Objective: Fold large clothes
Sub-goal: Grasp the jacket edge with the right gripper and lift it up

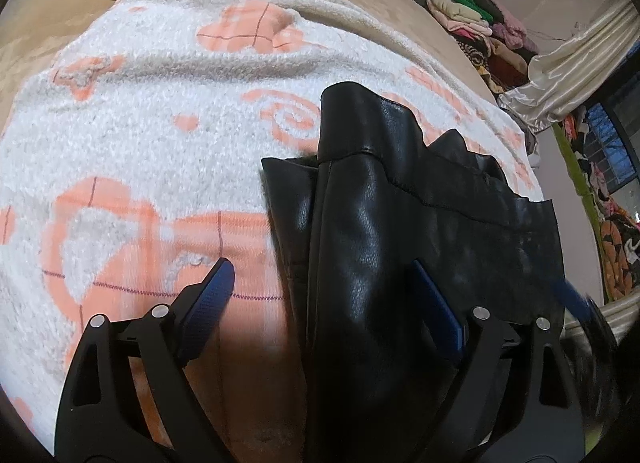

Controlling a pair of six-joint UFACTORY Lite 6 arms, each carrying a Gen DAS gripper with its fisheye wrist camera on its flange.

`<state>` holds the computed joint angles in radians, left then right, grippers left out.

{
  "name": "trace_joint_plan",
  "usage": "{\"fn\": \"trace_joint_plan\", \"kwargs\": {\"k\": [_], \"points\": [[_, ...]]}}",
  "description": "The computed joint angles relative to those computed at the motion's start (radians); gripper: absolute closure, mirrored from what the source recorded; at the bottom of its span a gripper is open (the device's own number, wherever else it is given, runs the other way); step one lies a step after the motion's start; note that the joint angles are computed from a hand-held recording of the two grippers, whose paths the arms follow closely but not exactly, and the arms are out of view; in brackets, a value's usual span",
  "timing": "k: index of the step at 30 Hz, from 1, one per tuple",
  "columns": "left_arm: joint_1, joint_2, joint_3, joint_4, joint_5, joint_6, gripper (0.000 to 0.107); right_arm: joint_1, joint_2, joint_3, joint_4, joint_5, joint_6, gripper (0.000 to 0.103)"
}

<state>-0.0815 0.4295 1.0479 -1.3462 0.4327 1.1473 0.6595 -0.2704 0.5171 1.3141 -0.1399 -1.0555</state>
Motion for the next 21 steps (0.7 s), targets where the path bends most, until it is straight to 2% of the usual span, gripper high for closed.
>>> {"fn": "trace_joint_plan", "kwargs": {"k": [1,3,5,7,9,11,15,17,19,21], "points": [[-0.004,0.002,0.007,0.016,-0.005,-0.013,0.026,0.067,-0.006,-0.008,0.046,-0.029,-0.047,0.02],[-0.008,0.009,0.019,0.042,-0.008,-0.031,0.025,0.236,0.029,-0.001,0.119,-0.135,-0.117,0.015],[-0.008,0.024,0.037,0.07,-0.009,-0.055,0.021,0.432,0.174,0.064,0.2,-0.299,-0.218,0.015],[-0.006,0.035,0.05,0.089,-0.008,-0.068,0.019,0.556,0.33,0.146,0.255,-0.432,-0.301,0.015],[-0.008,0.042,0.06,0.112,-0.009,-0.081,0.019,0.632,0.496,0.253,0.301,-0.549,-0.354,0.017],[-0.009,0.05,0.073,0.135,-0.006,-0.095,0.019,0.659,0.577,0.309,0.302,-0.606,-0.357,0.017],[-0.007,0.065,0.093,0.156,0.001,-0.108,0.019,0.677,0.686,0.402,0.271,-0.687,-0.378,0.027],[-0.007,0.07,0.101,0.166,0.003,-0.116,0.018,0.674,0.711,0.411,0.233,-0.697,-0.375,0.04],[-0.006,0.071,0.103,0.17,0.003,-0.118,0.018,0.696,0.712,0.41,0.223,-0.713,-0.377,0.064],[-0.007,0.072,0.106,0.175,0.005,-0.126,0.018,0.729,0.718,0.415,0.229,-0.769,-0.385,0.072]]}}
